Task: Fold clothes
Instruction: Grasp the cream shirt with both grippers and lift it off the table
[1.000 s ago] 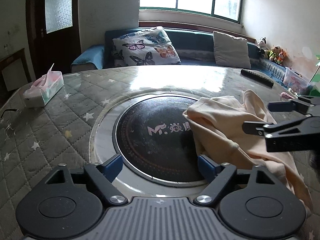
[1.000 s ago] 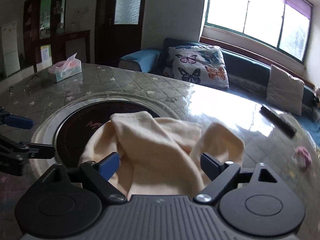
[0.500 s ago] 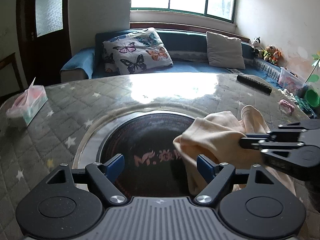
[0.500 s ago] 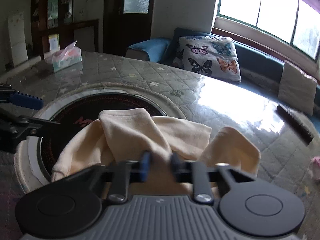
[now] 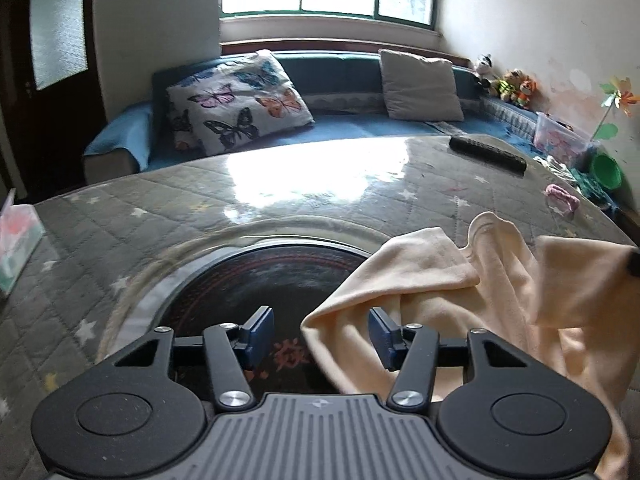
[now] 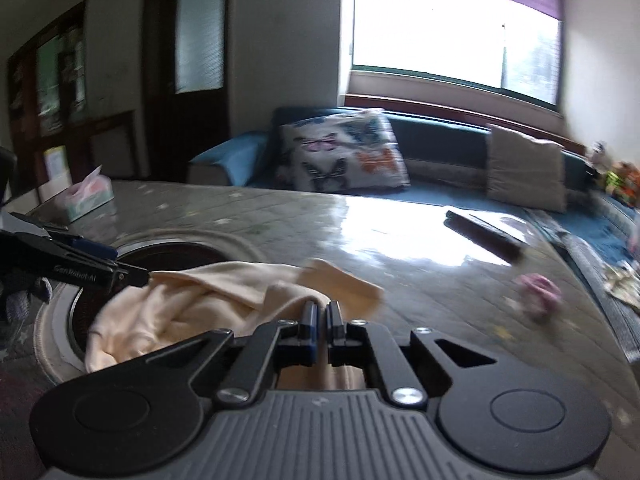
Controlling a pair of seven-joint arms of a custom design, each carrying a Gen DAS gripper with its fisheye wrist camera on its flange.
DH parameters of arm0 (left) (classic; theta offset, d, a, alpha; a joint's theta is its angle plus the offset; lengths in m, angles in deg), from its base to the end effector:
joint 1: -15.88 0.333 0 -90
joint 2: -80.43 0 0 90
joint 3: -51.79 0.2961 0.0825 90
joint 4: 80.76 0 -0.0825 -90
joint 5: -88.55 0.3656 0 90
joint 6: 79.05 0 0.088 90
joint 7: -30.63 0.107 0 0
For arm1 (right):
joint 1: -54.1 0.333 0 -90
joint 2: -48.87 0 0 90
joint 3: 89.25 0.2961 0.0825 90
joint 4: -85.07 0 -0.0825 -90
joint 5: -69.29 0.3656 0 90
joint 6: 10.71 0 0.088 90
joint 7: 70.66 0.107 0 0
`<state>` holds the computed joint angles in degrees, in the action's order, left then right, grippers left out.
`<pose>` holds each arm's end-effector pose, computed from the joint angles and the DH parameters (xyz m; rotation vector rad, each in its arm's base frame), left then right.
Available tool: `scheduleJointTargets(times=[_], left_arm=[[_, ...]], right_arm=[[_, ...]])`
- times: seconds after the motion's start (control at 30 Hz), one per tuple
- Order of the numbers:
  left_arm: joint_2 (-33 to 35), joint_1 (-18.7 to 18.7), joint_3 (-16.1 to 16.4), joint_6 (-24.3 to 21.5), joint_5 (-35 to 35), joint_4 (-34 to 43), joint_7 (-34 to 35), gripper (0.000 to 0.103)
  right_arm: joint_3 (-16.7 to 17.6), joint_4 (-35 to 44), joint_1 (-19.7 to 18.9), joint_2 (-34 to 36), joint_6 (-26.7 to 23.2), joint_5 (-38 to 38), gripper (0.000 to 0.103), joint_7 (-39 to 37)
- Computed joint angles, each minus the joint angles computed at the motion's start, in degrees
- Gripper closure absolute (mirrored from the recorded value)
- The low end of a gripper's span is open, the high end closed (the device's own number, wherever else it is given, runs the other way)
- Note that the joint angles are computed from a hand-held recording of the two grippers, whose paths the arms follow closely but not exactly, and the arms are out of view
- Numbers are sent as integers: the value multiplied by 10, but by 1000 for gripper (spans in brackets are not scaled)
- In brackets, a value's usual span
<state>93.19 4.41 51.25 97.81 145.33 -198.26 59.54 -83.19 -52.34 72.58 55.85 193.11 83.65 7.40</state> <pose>0.5652 -0.1901 0.3925 -1.6487 1.8447 -0.8496 0.4967 0.1918 0.3867 -1.8045 1.2729 -0.7429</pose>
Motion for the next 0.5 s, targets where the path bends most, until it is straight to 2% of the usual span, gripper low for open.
scheduleJointTargets(times=[0.1,0.2,0.27,0.33,0.4,0.43,0.47,0.5], left_arm=[[21,31,-34,10,-73,9,86,48],[42,78,-93,8,-174,14,198,48],[49,82,-101,7,-207,16,227,48],[56,97,-120,19,-243,13,260,58],[57,112,-140,27,-275,7,288,82],[55,101,-129,34,-279,4,289,86],[50,73,-99,42,-270,1,276,91],[44,31,-52,49,-254,-2,255,94]], right_arm=[[-14,-39,14,-27,13,76,99,-26],[-14,-79,20,-52,22,161,99,-50],[-8,-102,24,-72,19,236,99,-78],[-3,-122,20,-85,11,273,99,-88],[6,-140,16,-98,3,310,99,-108],[10,-150,14,-105,-2,329,99,-117],[10,-157,11,-110,-7,332,99,-115],[17,-156,7,-111,-13,350,98,-128]])
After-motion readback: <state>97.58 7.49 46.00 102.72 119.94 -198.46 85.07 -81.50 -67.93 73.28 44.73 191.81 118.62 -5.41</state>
